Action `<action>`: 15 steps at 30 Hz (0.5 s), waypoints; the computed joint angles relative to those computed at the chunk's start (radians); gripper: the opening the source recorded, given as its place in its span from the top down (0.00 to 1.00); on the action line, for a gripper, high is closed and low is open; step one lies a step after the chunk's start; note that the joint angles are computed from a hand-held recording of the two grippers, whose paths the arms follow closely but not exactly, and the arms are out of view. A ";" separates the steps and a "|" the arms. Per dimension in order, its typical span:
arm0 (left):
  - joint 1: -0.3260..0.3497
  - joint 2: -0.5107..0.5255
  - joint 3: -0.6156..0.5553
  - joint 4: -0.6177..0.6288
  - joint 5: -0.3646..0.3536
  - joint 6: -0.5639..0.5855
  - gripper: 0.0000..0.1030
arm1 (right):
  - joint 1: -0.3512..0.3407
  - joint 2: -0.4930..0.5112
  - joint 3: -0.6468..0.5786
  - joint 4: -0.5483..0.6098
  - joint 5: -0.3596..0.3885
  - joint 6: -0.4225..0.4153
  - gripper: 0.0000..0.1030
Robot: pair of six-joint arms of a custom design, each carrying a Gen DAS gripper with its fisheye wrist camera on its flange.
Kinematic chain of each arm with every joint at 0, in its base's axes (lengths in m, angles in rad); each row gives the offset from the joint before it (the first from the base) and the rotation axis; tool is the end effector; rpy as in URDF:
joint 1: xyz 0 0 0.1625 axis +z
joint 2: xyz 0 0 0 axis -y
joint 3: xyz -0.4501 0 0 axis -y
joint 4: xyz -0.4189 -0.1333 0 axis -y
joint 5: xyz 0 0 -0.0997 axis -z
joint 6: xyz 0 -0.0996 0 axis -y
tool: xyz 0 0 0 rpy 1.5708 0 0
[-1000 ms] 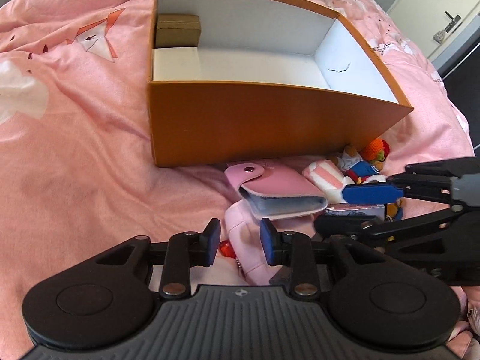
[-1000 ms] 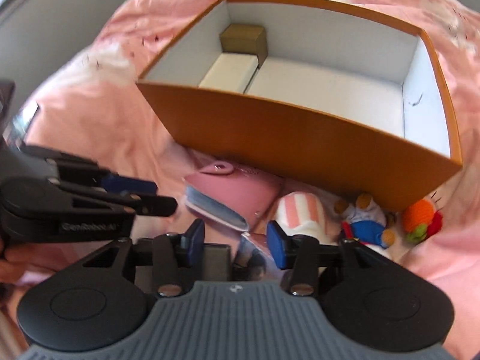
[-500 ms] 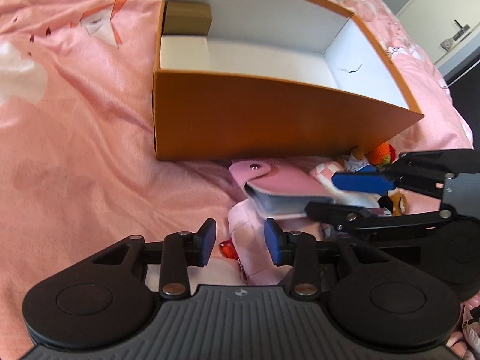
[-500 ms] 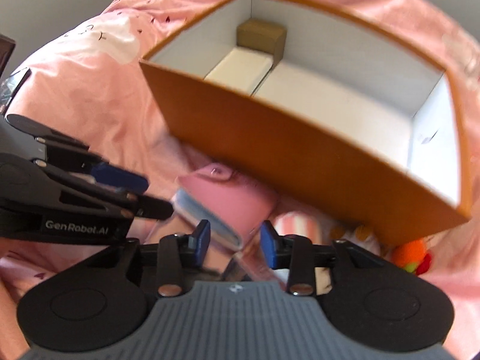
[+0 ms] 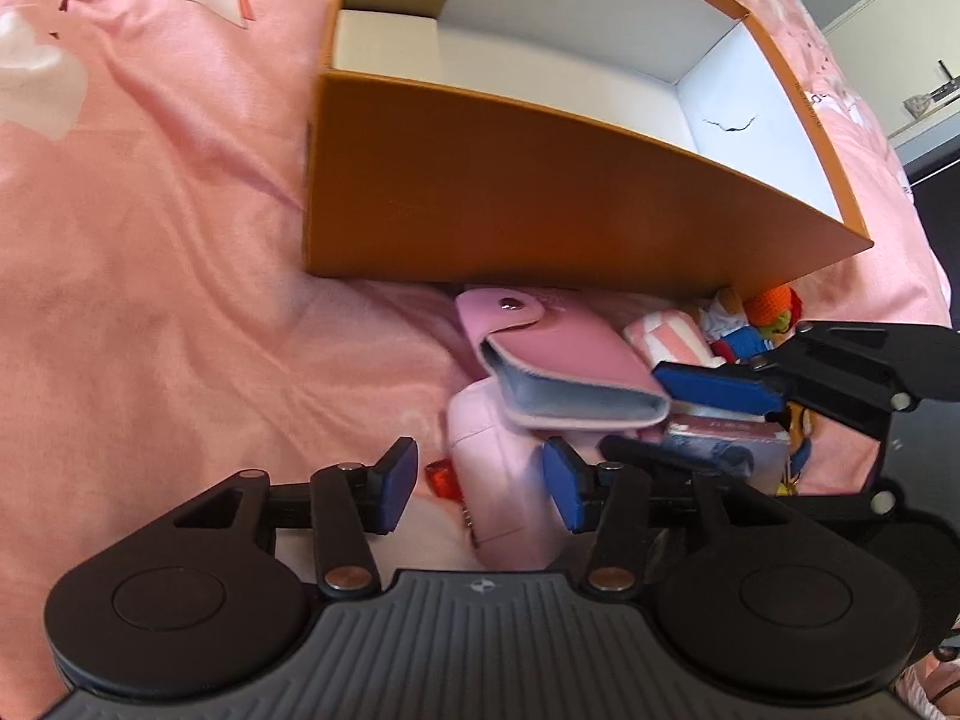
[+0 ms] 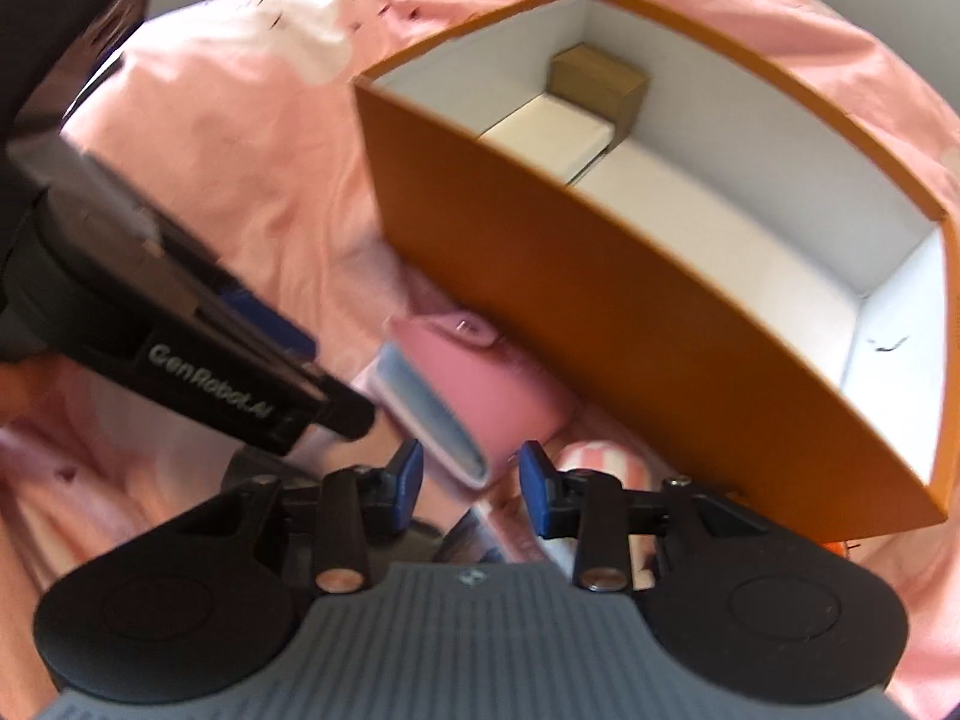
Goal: Organize objects
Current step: 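Grasp the pink fabric pouch with the left gripper while the right gripper reaches the pink wallet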
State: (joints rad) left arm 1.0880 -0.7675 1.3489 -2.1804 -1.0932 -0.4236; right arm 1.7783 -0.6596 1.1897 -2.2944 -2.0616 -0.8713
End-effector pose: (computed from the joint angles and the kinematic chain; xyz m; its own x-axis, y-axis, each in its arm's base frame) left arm -0.2017 -0.7706 0.1594 -0.9133 0.0015 -0.4073 0.0973 0.9719 -0.2146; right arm 0.2559 -0.7962 0.1595 -0.4130 -0.7947 0.4449 -0.8048 0.5471 0.2301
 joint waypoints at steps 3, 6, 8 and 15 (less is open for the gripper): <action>-0.004 0.009 -0.009 0.020 0.012 0.011 0.46 | -0.001 0.004 0.008 -0.022 -0.006 -0.030 0.61; -0.004 0.012 -0.017 0.039 0.014 0.010 0.46 | -0.008 0.013 -0.005 -0.010 0.007 -0.021 0.57; 0.000 0.018 -0.026 0.049 0.003 -0.004 0.44 | -0.010 0.017 -0.011 -0.005 0.013 -0.030 0.57; 0.021 0.030 -0.042 0.051 -0.047 -0.040 0.36 | -0.015 -0.001 0.009 -0.041 0.036 -0.063 0.67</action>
State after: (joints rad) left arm 1.1087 -0.7375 1.3072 -2.1294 -1.1399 -0.4639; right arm 1.7632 -0.6611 1.1987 -2.3353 -2.0257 -0.9340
